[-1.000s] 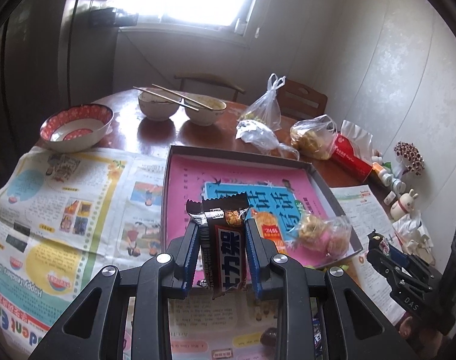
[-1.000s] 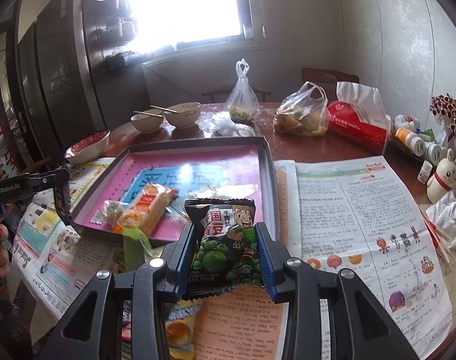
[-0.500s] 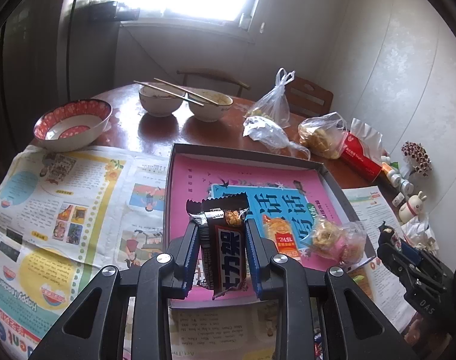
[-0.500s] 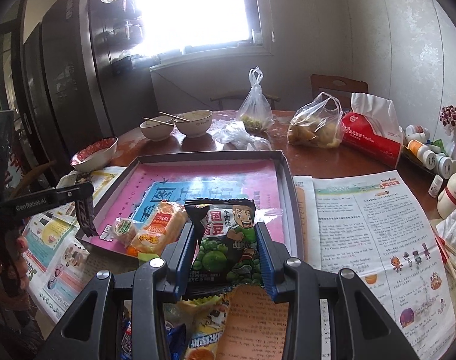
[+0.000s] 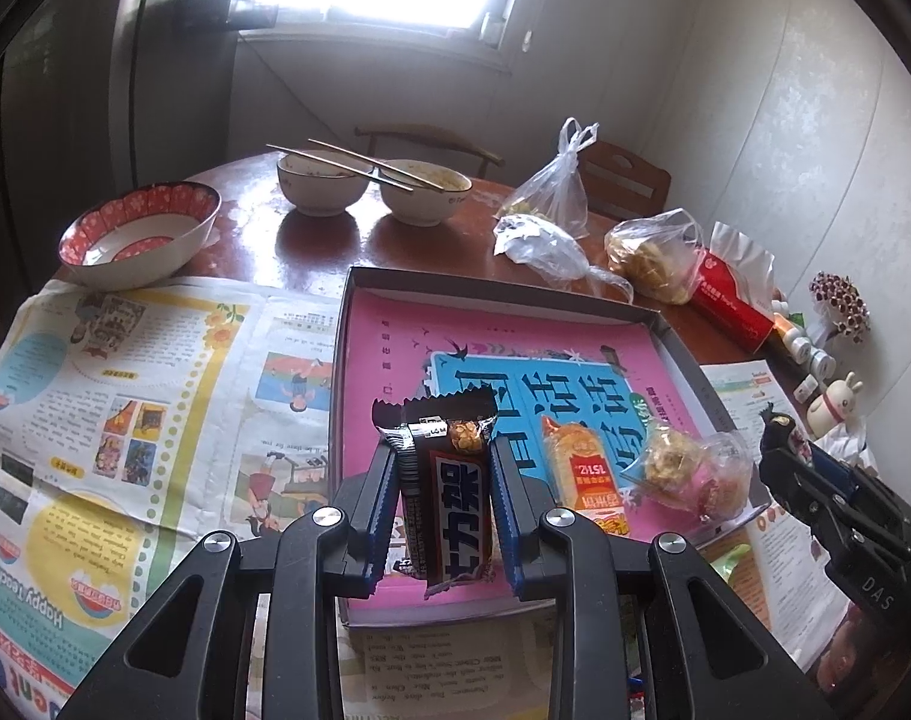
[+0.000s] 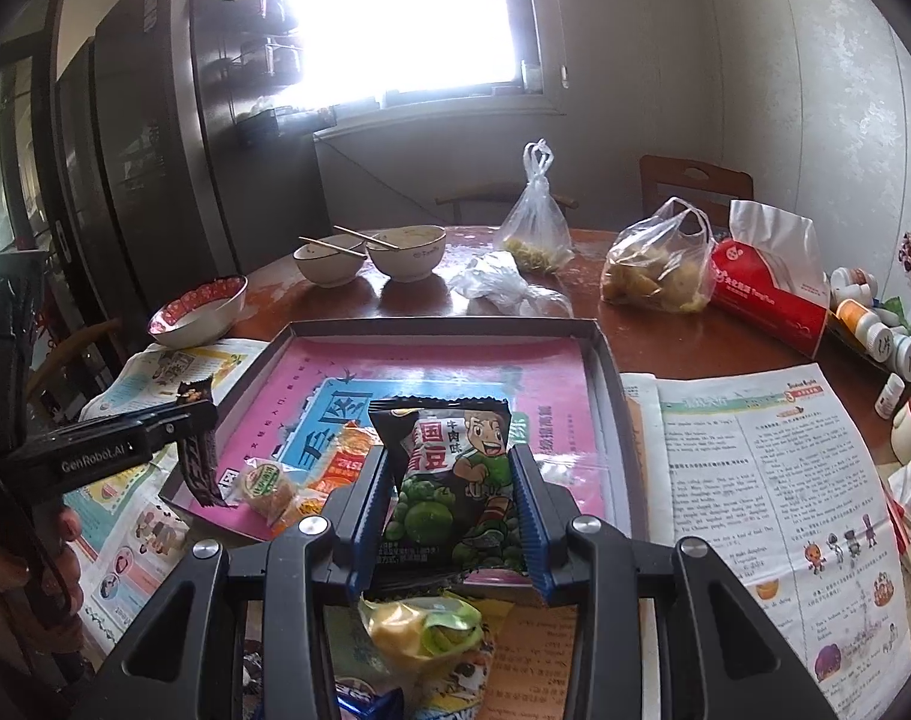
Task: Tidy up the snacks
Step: 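Lift and carry the chocolate bar with the left gripper while the right carries the pea bag over the tray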
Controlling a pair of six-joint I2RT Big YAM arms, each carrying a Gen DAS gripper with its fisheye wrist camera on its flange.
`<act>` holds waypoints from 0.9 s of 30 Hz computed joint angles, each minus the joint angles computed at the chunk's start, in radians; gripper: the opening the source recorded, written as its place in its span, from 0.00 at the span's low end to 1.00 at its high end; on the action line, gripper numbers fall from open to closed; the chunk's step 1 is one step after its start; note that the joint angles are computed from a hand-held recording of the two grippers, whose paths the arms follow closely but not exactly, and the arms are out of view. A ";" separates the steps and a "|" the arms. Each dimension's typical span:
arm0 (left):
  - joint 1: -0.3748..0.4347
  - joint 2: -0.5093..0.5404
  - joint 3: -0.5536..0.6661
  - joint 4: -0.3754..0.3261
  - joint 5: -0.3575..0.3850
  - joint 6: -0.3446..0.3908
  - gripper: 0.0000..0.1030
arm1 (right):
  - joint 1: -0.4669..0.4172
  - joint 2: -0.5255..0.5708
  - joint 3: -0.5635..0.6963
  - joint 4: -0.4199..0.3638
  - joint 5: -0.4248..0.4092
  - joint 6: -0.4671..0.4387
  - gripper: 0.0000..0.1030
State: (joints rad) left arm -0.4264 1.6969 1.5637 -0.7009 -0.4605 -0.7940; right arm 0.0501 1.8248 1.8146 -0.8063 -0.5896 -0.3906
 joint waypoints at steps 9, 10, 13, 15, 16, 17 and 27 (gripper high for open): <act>0.006 0.008 -0.003 0.006 0.015 0.001 0.29 | 0.025 0.013 0.013 -0.014 0.009 -0.015 0.39; 0.007 0.010 -0.002 0.005 0.017 0.000 0.29 | 0.027 0.018 0.019 -0.019 0.010 -0.017 0.39; 0.009 0.013 -0.004 0.009 0.021 -0.003 0.29 | 0.034 0.025 0.025 -0.029 0.014 -0.024 0.39; 0.011 0.013 -0.006 0.012 0.024 -0.005 0.29 | 0.038 0.030 0.028 -0.033 0.014 -0.027 0.39; 0.011 0.014 -0.007 0.014 0.027 -0.005 0.29 | 0.039 0.032 0.028 -0.034 0.015 -0.029 0.39; 0.012 0.015 -0.006 0.013 0.028 -0.005 0.29 | 0.041 0.036 0.032 -0.037 0.017 -0.032 0.39; 0.017 0.027 0.000 0.004 0.037 -0.009 0.29 | 0.054 0.060 0.054 -0.061 0.023 -0.046 0.39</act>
